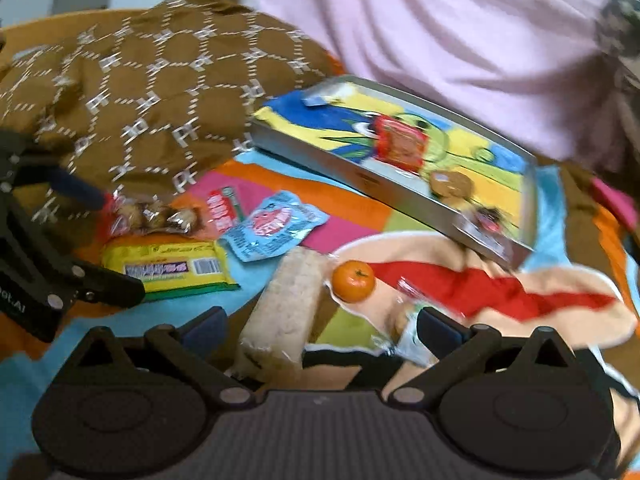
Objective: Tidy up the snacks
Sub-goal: 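Reach the left tool to the yellow wafer pack while the right tool reaches the white rice-cake bar, then close the left gripper on the yellow wafer pack while the right gripper grasps the rice-cake bar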
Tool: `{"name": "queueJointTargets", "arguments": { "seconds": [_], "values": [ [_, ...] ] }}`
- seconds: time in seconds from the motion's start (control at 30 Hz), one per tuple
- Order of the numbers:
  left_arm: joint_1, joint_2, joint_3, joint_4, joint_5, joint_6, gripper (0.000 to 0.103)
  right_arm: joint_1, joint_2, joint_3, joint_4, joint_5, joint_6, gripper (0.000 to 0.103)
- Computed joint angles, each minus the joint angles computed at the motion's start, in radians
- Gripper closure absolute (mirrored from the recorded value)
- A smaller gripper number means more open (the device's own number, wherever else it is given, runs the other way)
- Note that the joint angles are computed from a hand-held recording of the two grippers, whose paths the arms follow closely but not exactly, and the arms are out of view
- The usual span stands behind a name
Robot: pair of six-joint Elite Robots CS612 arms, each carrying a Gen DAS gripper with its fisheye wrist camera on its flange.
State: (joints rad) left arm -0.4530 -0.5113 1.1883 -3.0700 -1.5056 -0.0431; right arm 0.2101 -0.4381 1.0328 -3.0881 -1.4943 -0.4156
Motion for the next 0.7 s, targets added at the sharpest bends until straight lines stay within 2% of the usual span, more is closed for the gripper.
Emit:
{"name": "queueJointTargets", "arguments": {
  "seconds": [0.13,0.27,0.37,0.43,0.53,0.7],
  "values": [
    [0.002,0.012,-0.027,0.046,-0.025,0.043,0.002,-0.008,0.024,-0.056,0.079,0.064,0.039,0.0],
    [0.0,0.022,-0.05,0.08,-0.035,0.106,0.008,-0.013,0.038,-0.092,0.12,0.085,0.074,0.001],
    [0.0,0.029,-0.067,0.111,-0.051,0.147,0.009,-0.021,0.035,-0.093,0.144,0.124,0.113,0.005],
    [0.0,0.034,-0.081,0.135,-0.059,0.16,0.014,-0.025,0.032,-0.093,0.162,0.147,0.134,0.008],
    [0.004,0.041,-0.106,0.176,-0.072,0.146,0.017,-0.026,0.032,-0.096,0.177,0.162,0.143,0.012],
    [0.007,0.052,-0.127,0.19,-0.06,0.048,0.032,-0.027,0.034,-0.115,0.243,0.163,0.16,0.019]
  ]
}}
